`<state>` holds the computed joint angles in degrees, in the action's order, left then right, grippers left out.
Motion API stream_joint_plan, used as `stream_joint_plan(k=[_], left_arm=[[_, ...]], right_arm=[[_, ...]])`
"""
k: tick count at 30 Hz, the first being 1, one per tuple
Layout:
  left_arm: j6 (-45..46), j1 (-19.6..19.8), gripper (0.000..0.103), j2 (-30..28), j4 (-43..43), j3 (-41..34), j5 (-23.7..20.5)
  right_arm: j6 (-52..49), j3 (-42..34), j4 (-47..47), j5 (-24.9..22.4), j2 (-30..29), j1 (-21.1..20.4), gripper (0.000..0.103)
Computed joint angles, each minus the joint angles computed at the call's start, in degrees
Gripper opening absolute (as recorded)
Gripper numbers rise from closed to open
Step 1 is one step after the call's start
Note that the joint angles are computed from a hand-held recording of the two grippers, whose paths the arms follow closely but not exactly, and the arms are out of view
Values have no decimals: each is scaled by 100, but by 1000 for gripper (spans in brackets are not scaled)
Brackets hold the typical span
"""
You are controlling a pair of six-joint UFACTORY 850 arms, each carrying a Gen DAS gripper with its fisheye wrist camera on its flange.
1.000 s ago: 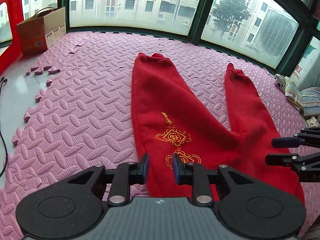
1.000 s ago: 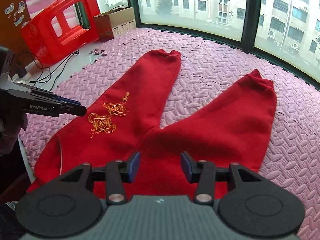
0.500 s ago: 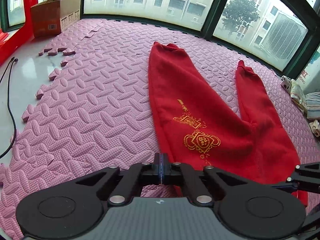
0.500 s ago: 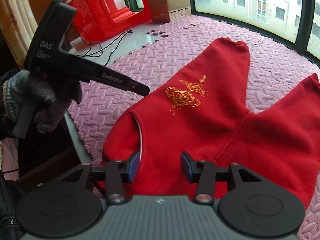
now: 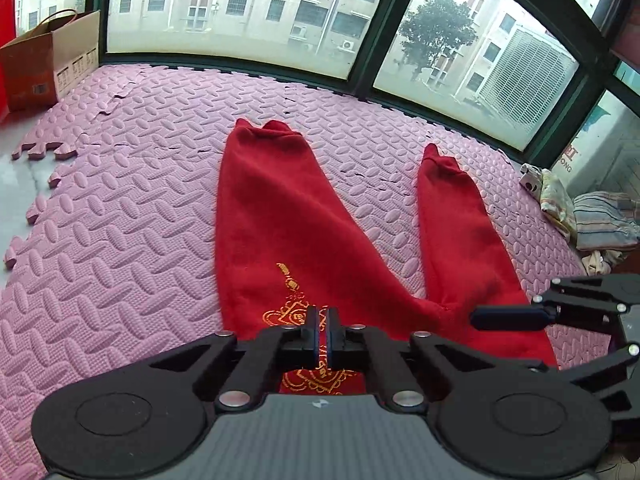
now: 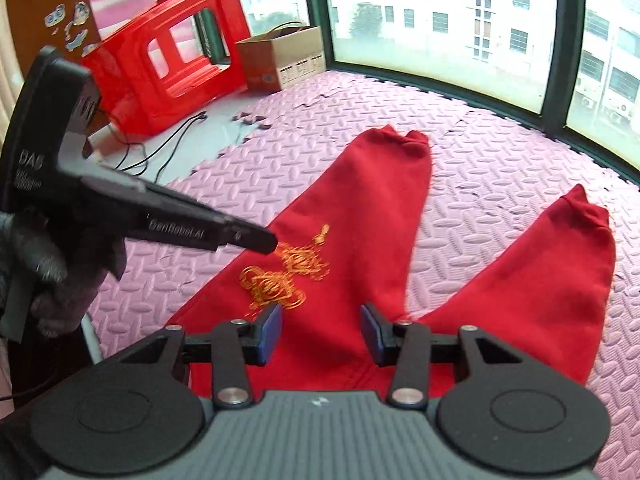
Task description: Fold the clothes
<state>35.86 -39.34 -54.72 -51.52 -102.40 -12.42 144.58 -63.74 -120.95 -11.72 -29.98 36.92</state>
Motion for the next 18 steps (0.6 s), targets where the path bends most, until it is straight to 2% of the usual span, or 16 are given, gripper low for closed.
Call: stream_joint_plan(k=[3, 10, 15, 18], left_arm=[[-353, -56, 4, -386, 326, -563, -275], [-936, -180, 4, -1223, 911, -1870, -871], [-953, -207, 4, -1513, 1167, -2318, -1291], [-754, -169, 4, -1483, 987, -2244, -1299]], right_arm=[[-847, -254, 865, 36, -166, -292, 42], [-1084, -889, 1360, 445, -650, -821, 34], [-2058, -1360, 2328, 666, -1005, -1040, 34], [-2683, -1670, 2990, 926, -1248, -1176, 33]])
